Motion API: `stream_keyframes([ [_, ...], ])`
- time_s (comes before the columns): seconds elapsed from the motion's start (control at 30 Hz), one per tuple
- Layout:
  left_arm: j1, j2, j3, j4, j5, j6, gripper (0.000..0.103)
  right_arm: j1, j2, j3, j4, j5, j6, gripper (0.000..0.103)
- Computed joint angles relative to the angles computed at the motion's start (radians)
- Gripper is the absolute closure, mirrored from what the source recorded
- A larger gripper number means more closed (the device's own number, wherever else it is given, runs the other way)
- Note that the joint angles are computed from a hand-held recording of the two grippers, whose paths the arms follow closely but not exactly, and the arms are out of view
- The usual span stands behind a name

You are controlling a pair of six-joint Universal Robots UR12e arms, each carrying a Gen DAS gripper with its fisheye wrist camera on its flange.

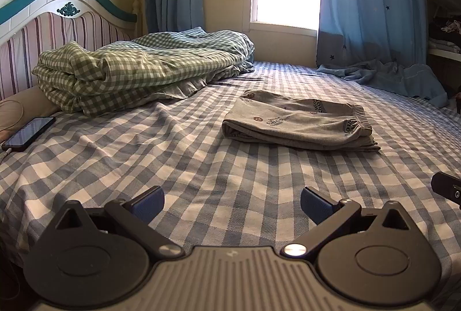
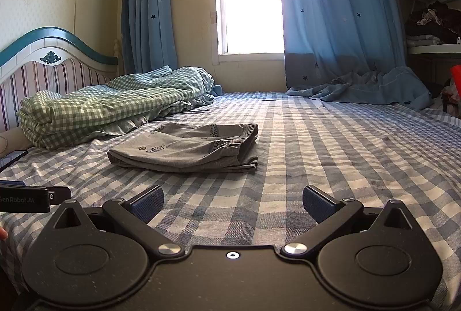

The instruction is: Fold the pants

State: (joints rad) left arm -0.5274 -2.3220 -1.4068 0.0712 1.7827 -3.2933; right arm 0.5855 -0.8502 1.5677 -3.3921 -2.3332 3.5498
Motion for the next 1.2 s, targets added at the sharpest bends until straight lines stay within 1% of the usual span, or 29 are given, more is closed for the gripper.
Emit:
stream_keyframes([
  [0.3,0.002,0.002,0.0,-0.007,-0.006,-0.001,0.0,0.0,0.001,-0.001,0.0,-0.003,-0.001,0.001],
  [0.37,-0.001,0.003,0.005,-0.019,0.011,-0.012,0.0,0.0,0.001,-0.001,-0.001,-0.002,-0.001,0.001],
  [0.43,-0.002,0.001,0.005,-0.01,0.022,-0.018,0.0,0.0,0.001,-0.001,-0.002,-0.003,-0.002,0.001],
  [0.6,0.0,0.0,0.005,0.007,0.02,-0.029,0.0,0.0,0.001,-0.001,-0.002,-0.002,-0.003,0.001],
  [1.2,-0.003,-0.003,0.008,0.009,0.036,-0.01,0.0,0.001,0.0,0.001,0.0,-0.002,-0.002,0.001],
])
